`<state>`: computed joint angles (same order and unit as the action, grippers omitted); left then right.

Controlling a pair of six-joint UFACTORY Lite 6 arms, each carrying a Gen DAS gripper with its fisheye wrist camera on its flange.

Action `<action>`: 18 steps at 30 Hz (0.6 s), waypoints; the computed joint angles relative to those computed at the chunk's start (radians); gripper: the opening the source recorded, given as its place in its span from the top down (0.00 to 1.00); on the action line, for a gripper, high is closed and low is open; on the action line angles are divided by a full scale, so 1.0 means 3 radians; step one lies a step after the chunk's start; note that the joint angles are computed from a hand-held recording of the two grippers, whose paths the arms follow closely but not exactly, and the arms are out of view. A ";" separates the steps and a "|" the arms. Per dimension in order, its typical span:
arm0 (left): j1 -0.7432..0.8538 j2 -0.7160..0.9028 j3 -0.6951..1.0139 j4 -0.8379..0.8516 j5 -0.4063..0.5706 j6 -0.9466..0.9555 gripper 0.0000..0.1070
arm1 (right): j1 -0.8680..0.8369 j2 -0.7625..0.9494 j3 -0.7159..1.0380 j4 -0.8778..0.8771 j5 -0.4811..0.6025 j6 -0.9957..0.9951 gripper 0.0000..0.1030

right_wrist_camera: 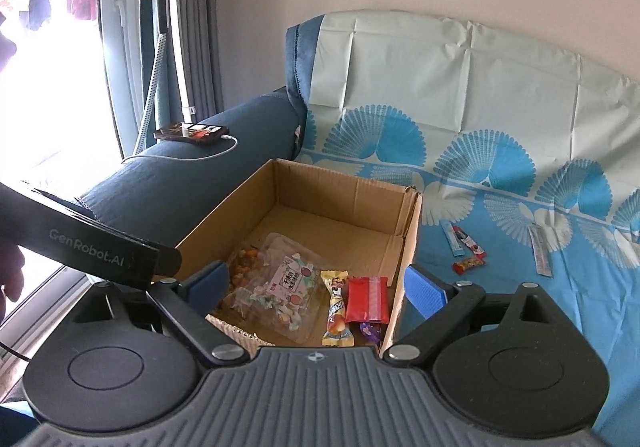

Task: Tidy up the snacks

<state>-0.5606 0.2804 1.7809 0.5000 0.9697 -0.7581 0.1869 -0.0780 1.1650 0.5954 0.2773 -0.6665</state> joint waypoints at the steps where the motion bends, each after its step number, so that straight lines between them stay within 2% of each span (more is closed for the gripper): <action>1: 0.0005 0.0005 0.0002 -0.0005 -0.0004 0.0007 0.04 | 0.0006 0.0013 0.0007 -0.0012 -0.0008 0.0017 0.07; 18: 0.0053 0.0068 0.0023 -0.0124 -0.0023 0.0128 0.04 | 0.0074 0.0053 0.0004 -0.0258 -0.0085 0.0282 0.06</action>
